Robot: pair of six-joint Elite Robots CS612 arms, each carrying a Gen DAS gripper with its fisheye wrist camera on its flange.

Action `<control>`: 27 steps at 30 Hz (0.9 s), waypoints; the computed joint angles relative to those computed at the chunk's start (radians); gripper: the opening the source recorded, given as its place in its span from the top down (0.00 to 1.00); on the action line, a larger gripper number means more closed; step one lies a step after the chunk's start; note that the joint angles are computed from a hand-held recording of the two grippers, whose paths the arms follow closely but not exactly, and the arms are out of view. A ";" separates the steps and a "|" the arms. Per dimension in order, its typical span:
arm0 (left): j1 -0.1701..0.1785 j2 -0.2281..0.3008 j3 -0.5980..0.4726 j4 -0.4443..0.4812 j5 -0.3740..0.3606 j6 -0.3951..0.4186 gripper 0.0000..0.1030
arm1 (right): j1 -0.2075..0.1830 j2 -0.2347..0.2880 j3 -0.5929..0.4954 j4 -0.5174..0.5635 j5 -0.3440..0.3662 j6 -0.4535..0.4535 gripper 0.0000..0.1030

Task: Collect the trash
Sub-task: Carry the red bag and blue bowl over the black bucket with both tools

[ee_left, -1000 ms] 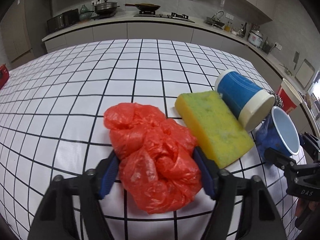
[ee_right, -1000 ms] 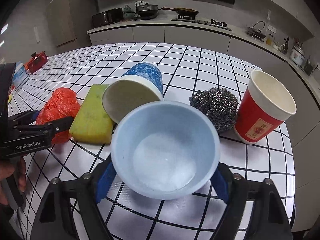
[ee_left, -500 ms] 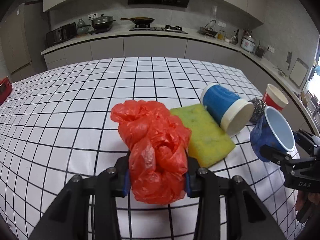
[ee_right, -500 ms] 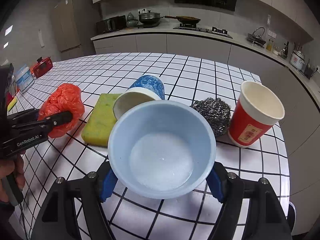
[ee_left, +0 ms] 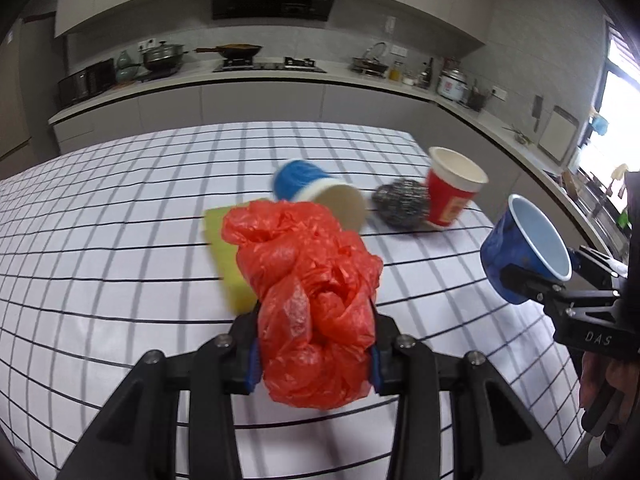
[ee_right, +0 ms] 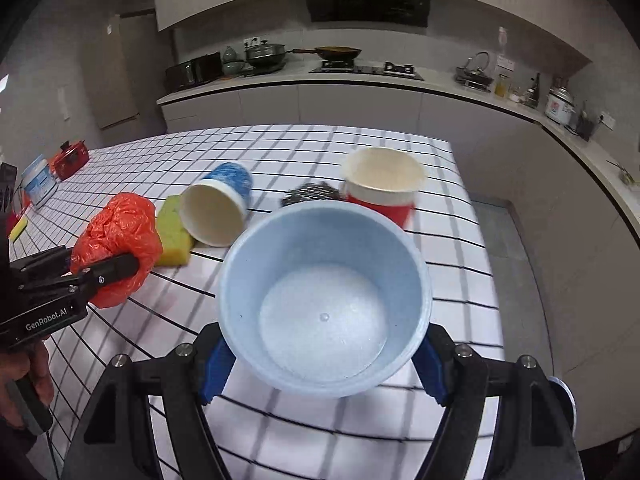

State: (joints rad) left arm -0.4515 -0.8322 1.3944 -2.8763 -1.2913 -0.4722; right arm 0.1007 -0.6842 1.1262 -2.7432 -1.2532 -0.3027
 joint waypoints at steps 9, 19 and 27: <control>-0.066 0.052 -0.099 0.029 -0.032 0.032 0.60 | -0.098 -0.062 0.110 -0.063 -0.014 0.025 0.25; -0.144 0.125 -0.234 0.126 0.010 -0.026 0.60 | -0.214 -0.077 0.150 -0.054 0.040 -0.033 0.25; -0.213 0.242 -0.442 0.219 -0.002 -0.063 0.60 | -0.321 -0.055 0.118 0.005 0.075 -0.113 0.25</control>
